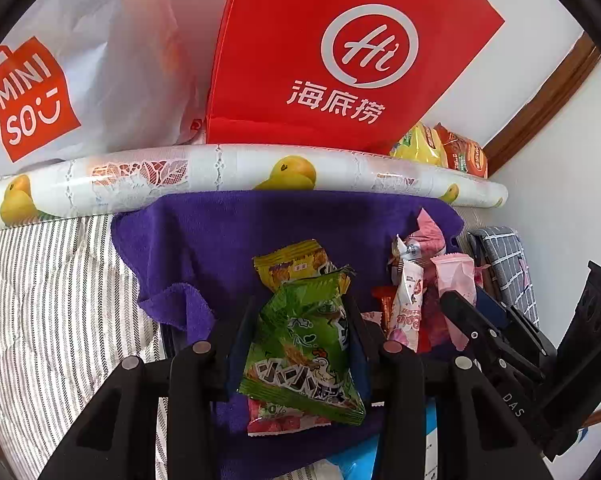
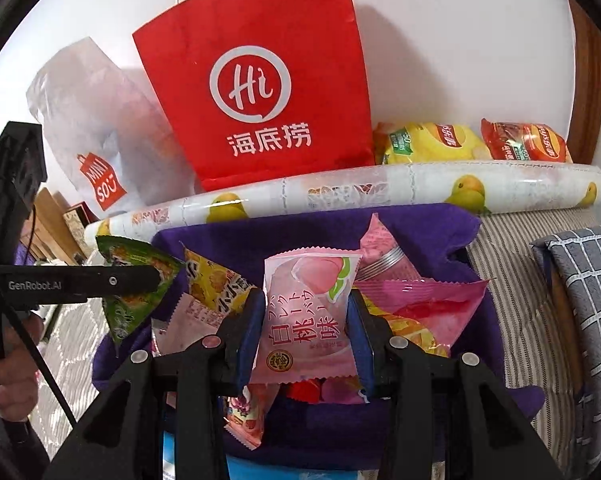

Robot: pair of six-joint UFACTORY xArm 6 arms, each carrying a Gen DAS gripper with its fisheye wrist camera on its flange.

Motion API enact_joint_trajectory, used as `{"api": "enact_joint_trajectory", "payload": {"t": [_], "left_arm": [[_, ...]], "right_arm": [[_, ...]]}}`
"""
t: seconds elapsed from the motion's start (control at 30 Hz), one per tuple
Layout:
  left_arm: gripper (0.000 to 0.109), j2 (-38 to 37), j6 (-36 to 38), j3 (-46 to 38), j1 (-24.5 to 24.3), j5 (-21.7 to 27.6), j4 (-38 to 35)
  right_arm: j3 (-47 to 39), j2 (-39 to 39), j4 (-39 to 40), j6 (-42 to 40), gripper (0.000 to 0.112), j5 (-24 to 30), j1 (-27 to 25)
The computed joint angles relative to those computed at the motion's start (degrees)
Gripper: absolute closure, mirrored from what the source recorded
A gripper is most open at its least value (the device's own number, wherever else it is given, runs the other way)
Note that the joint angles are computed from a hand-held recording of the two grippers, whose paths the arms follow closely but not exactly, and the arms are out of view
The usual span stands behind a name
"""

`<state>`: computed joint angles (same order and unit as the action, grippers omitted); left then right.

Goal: Organize snacks
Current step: 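Lower and open the right tool to drop the peach bag while the left tool releases the chip bag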

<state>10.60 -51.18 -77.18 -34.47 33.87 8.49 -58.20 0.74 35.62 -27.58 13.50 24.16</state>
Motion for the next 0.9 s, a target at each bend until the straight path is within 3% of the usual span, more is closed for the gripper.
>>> {"api": "enact_joint_trajectory", "payload": {"t": [0.3,0.6,0.9], "left_arm": [[0.069,-0.1,0.4,-0.2,-0.1,-0.2,0.2],[0.069,-0.3,1.3,0.0,-0.3,-0.7,-0.3],[0.069,0.3,2.0,-0.5,-0.5,-0.9,-1.1]], "right_arm": [[1.8,0.0,-8.4,5.4,0.071,-3.9,0.8],[2.5,-1.7,-5.5,3.6,0.071,-4.9,1.2],[1.7,-0.1,-10.8,8.7,0.071,-3.7,0.9]]}}
